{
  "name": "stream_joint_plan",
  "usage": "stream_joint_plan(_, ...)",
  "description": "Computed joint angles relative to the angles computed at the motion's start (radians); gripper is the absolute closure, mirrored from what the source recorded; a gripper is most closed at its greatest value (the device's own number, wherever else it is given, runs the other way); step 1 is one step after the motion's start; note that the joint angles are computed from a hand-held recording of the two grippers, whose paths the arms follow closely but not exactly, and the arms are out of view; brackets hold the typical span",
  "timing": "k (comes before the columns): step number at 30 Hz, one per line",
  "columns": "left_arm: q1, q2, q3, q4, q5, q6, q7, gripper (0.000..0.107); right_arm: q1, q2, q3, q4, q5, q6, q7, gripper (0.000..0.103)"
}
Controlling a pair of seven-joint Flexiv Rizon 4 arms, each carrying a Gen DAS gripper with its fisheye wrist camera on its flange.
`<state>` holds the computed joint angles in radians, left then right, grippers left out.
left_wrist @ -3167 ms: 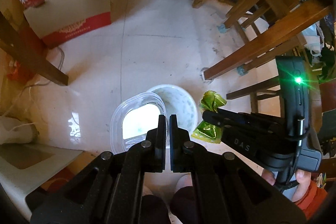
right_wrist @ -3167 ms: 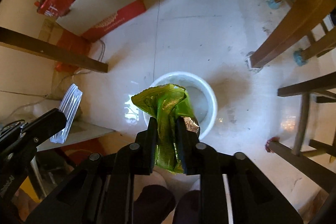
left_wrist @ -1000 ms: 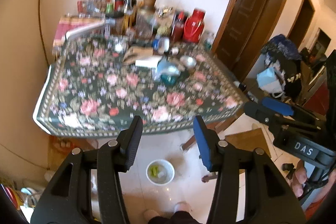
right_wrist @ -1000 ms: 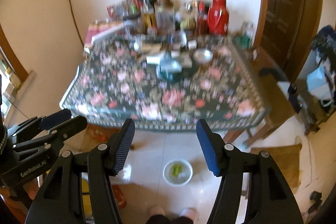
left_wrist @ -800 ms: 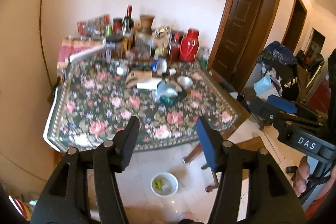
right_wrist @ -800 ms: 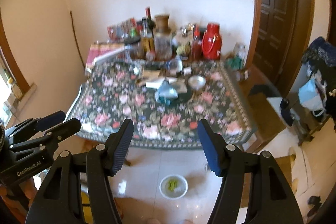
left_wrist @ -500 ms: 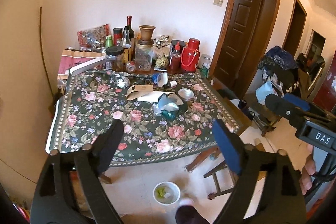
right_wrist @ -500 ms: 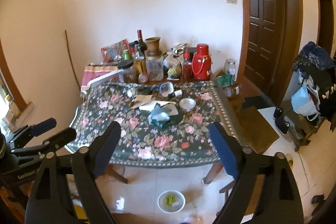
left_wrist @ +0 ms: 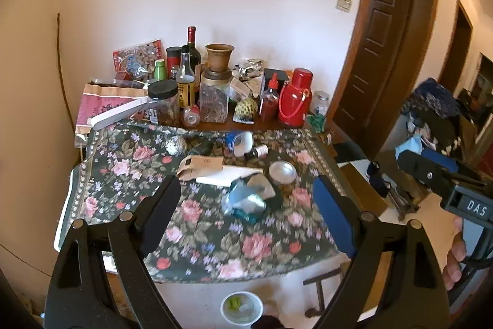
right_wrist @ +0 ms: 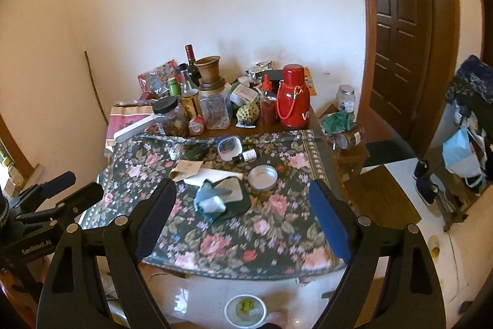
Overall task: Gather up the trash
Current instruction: 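Grasp the dark green plastic bag with the left tool while the right tool grasps the tin lid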
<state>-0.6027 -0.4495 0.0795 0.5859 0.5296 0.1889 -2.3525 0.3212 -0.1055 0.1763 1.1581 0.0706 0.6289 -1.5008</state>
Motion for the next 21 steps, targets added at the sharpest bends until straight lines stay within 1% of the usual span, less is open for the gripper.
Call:
stream_joint_plan(5, 0.026, -0.152, 0.018, -0.231, -0.034, -0.098, -0.003, 0.019, -0.02, -0.121, -0.012, -0.186, 0.066, -0.111, -0.105, 0.017)
stream_joint_plan(7, 0.037, -0.188, 0.031, -0.273, -0.061, -0.122, -0.013, 0.019, -0.032, -0.174, -0.008, -0.265, 0.095, -0.171, -0.14, 0.017)
stream_joint_plan(10, 0.071, -0.225, 0.029, -0.291, -0.124, -0.151, -0.04, 0.019, -0.04, -0.235, -0.004, -0.345, 0.115, -0.239, -0.166, 0.017)
stream_joint_plan(11, 0.086, -0.23, 0.022, -0.282, -0.15, -0.155, -0.051, 0.019, -0.04, -0.256, -0.003, -0.37, 0.117, -0.265, -0.172, 0.017)
stream_joint_plan(14, 0.124, -0.205, 0.004, -0.162, -0.217, -0.111, -0.095, 0.019, -0.039, -0.311, -0.003, -0.431, 0.118, -0.333, -0.179, 0.017)
stream_joint_plan(16, 0.146, -0.201, -0.005, -0.108, -0.25, -0.092, -0.107, 0.019, -0.035, -0.345, -0.007, -0.464, 0.111, -0.373, -0.178, 0.017)
stream_joint_plan(21, 0.204, -0.199, -0.033, 0.005, -0.327, -0.034, -0.102, 0.019, -0.017, -0.436, -0.026, -0.541, 0.074, -0.461, -0.144, 0.017)
